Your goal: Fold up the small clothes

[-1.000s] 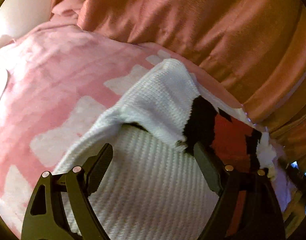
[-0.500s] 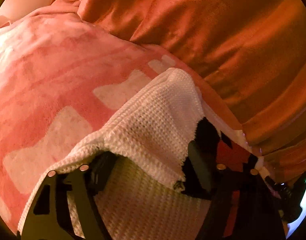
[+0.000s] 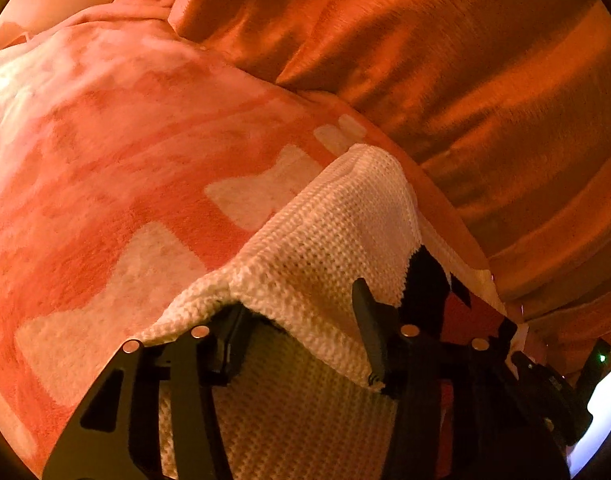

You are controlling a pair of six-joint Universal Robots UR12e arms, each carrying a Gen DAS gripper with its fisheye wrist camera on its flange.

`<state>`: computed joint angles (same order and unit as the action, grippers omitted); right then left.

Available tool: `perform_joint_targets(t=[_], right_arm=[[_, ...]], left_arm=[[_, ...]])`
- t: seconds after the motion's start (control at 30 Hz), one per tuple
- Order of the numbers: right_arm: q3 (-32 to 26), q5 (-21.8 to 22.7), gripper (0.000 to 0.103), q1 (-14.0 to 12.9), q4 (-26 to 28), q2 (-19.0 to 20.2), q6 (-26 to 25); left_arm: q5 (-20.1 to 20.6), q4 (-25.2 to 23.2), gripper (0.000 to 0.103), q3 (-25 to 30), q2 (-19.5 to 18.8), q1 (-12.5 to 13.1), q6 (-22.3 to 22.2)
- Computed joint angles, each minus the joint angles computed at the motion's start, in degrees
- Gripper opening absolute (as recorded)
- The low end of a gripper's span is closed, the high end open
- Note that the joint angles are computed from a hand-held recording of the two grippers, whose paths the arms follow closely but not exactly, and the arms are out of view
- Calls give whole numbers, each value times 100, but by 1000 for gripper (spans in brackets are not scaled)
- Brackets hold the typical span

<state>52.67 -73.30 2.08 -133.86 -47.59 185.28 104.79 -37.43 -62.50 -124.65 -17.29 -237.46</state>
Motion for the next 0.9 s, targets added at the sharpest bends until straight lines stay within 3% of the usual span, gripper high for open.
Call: perform_joint_targets(t=[0.07,0.1,0.13,0.2,0.27,0.33,0.37,0.43,0.47,0.57,0.63,0.73,0.83,0.9], right_arm=[[-89,-79,28,40,20,39,-217],[-156,163,7,12,130,60,-264],[-115,644,7,-67,34,38,-102],[223,1721,7,-251,-860,-87,339],[675,2504,7,-448,-2010,-289,819],[1018,2601,9,-570,-2391,-448,1018],[1137,2451,10,-599,-2222,-509,911],[1235,1763,15,-601,-1320,-584,385],[1239,1705,16,-626,-987,-581,326],[1451,2446,19,-826,-1158,-603,882],[1414,2507,53,-841,-1141,-612,982],[1144,2544,54,-790,-913,-516,930],[688,2196,54,-683,-347,-340,811],[568,1956,54,-598,-342,-302,965]], left_arm=[[-22,4,47,-4,5,6,-5],[-31,20,47,-9,7,5,-31],[-21,18,47,1,0,3,-40],[-33,35,47,-13,7,6,-45],[-30,44,46,-23,13,6,-53],[-12,67,46,-52,30,8,-97],[-24,104,46,-72,40,12,-117],[-69,143,46,-98,51,19,-168],[-88,159,46,-111,58,24,-190],[-124,235,47,-142,67,26,-282],[-187,281,49,-174,83,36,-316],[-296,481,54,-250,107,51,-414],[-289,479,54,-208,84,39,-324],[-302,492,54,-194,72,38,-294]])
